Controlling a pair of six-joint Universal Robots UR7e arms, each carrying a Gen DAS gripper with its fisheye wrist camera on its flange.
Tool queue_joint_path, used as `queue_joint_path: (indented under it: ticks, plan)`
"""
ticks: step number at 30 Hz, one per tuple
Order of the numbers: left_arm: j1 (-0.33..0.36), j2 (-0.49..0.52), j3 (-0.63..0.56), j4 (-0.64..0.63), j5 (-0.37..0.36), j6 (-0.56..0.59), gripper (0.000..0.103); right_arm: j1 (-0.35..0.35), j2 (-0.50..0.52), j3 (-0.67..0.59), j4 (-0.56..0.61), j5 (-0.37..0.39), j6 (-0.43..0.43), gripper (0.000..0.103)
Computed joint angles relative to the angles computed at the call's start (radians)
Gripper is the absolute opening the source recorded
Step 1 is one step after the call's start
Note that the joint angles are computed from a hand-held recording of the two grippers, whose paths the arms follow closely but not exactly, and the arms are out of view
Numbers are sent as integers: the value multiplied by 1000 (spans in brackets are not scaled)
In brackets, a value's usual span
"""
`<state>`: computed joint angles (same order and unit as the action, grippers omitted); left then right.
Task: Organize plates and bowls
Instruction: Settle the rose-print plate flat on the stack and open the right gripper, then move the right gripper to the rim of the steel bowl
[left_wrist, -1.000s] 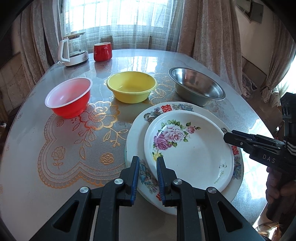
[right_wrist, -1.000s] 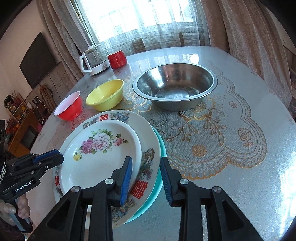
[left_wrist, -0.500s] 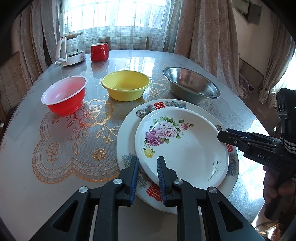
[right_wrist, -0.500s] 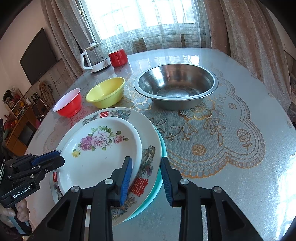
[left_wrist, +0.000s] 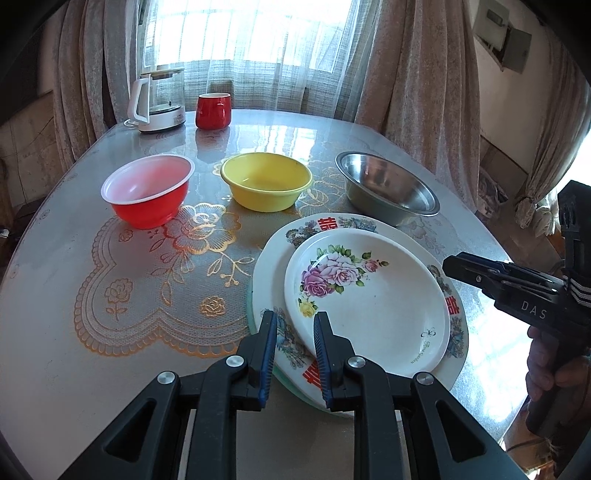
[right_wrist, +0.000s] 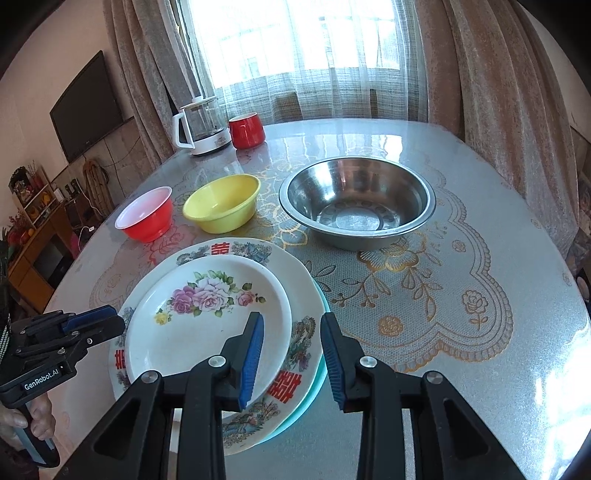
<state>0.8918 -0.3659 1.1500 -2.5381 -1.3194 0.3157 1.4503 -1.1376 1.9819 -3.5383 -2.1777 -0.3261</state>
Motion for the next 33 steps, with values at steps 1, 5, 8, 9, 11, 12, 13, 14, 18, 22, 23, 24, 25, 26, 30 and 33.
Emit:
queue_joint_path:
  ticks: [1,5,8,9,11,12,13,14,18,22,23,24,25,26,30,33]
  plan:
    - [2,-2,1,-1,-3,-5,21,3,2,-2,0,1,-6,33]
    - [9,-11,10,-9,-2,-20,21,15,3,-9,19,18,-15,33]
    - [16,-13,10,-8,0,-39,21,21,2,-15,43,41,-17,33]
    - [19,-14,8,-6,0,-46,21,24,4,-19,49,47,-19,33]
    - [23,-13,5,-6,4,-58,21,29,8,-28,63,54,-29,33]
    - [26,-13,2,-5,6,-63,21,32,11,-33,73,58,-33,33]
    - [28,-13,0,-3,8,-69,21,34,13,-37,82,65,-36,33]
    - [31,-14,0,-3,11,-74,21,35,13,-41,94,74,-36,33]
    - [40,-15,-5,-4,24,-87,21,37,16,-59,137,111,-19,33]
    - [50,-6,-30,21,38,-119,21,42,28,-83,182,136,-17,33]
    - [53,-3,-37,28,39,-130,21,42,29,-88,195,146,-16,33]
    - [56,-1,-43,38,40,-139,21,41,32,-93,208,151,-13,34]
    - [58,4,-54,52,43,-149,21,40,35,-100,224,153,-6,34]
    - [60,10,-64,65,48,-158,21,38,36,-106,240,160,3,34]
    - [64,27,-99,110,48,-165,21,31,40,-119,258,184,27,34]
    - [60,35,-104,91,46,-135,21,19,29,-109,248,198,45,34]
